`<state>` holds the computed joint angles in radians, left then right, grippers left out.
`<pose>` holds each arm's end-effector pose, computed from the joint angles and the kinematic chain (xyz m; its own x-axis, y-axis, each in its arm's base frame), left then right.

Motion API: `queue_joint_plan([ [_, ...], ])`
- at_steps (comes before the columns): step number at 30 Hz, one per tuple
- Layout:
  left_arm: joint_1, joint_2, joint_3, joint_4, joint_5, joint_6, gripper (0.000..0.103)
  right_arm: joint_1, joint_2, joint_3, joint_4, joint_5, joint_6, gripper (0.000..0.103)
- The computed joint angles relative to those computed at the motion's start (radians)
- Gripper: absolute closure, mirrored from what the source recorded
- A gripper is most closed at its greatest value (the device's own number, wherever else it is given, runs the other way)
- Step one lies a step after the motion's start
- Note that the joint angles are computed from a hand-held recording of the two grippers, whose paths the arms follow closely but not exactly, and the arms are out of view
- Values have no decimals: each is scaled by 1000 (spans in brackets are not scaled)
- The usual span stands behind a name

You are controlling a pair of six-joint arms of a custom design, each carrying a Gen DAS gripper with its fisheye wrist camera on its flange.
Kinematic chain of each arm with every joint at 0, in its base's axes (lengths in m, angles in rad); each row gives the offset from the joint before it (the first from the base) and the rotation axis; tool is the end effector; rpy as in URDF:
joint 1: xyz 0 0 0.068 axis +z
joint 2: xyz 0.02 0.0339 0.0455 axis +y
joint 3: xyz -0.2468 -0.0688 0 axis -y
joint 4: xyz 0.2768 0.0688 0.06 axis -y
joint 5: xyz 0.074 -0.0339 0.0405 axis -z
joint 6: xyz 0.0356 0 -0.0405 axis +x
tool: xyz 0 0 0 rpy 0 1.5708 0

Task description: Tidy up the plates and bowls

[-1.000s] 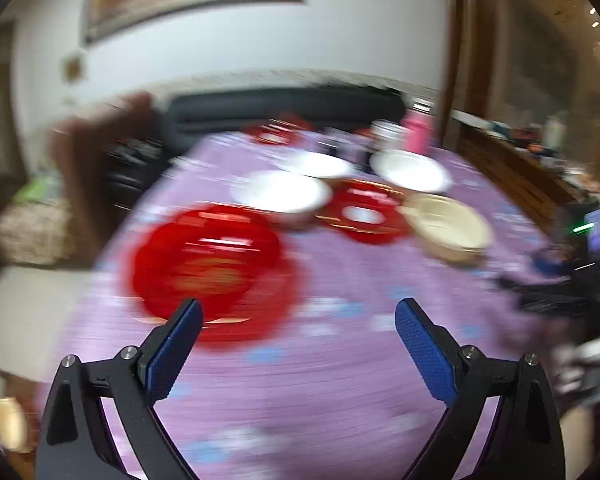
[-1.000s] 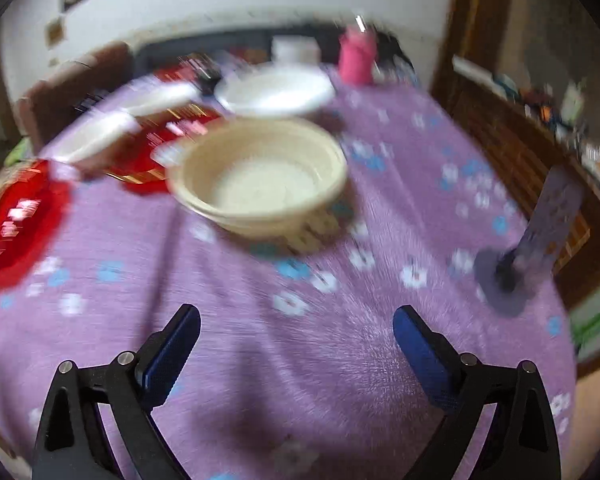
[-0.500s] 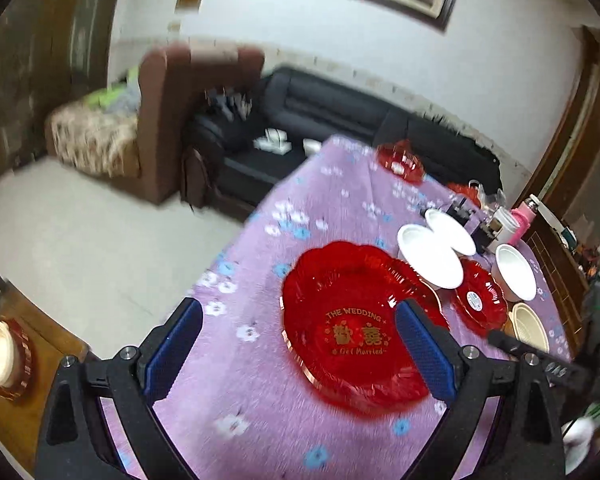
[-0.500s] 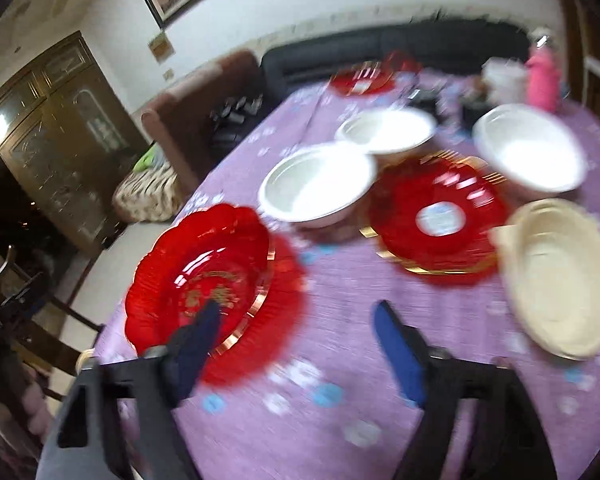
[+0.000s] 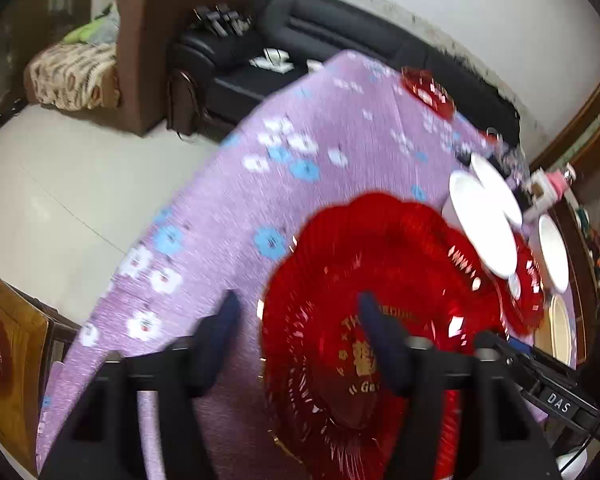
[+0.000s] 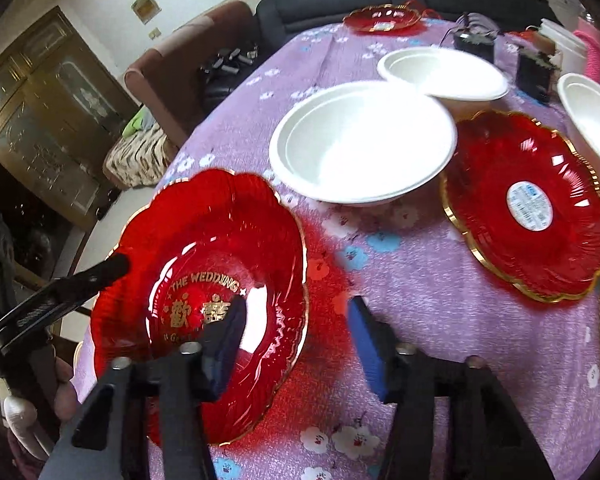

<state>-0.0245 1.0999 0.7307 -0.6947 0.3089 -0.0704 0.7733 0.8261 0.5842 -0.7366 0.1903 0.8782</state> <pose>0.2399 -0.0167 0.1952 -0.8838 -0.0454 -0.4656 0.1090 0.9479 -0.2993 0.1454 0.1326 0.1965 -0.8488 0.2275 -0.4772 0.0672 0.9418 0.3294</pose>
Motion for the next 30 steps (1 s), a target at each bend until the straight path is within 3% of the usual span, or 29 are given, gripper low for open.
queue_joint_plan([
  [1, -8, 7, 0, -4, -15, 2, 70, -1, 11, -4, 12, -12, -1, 61],
  [3, -20, 10, -6, 8, -43, -2, 78, -2, 23, -7, 26, -26, -5, 76],
  [8, 7, -7, -10, -2, -36, -13, 83, 42, 57, 9, 10, 33, 2, 89],
  [16, 37, -173, 23, -93, -17, -11, 83, 114, -1, 51, -50, 123, 23, 89],
  [25, 127, -328, 217, -295, 47, 23, 83, 312, -38, 260, -201, 325, 71, 89],
  [30, 110, -399, 219, -305, -24, 29, 80, 408, 13, 348, -244, 414, 87, 89],
])
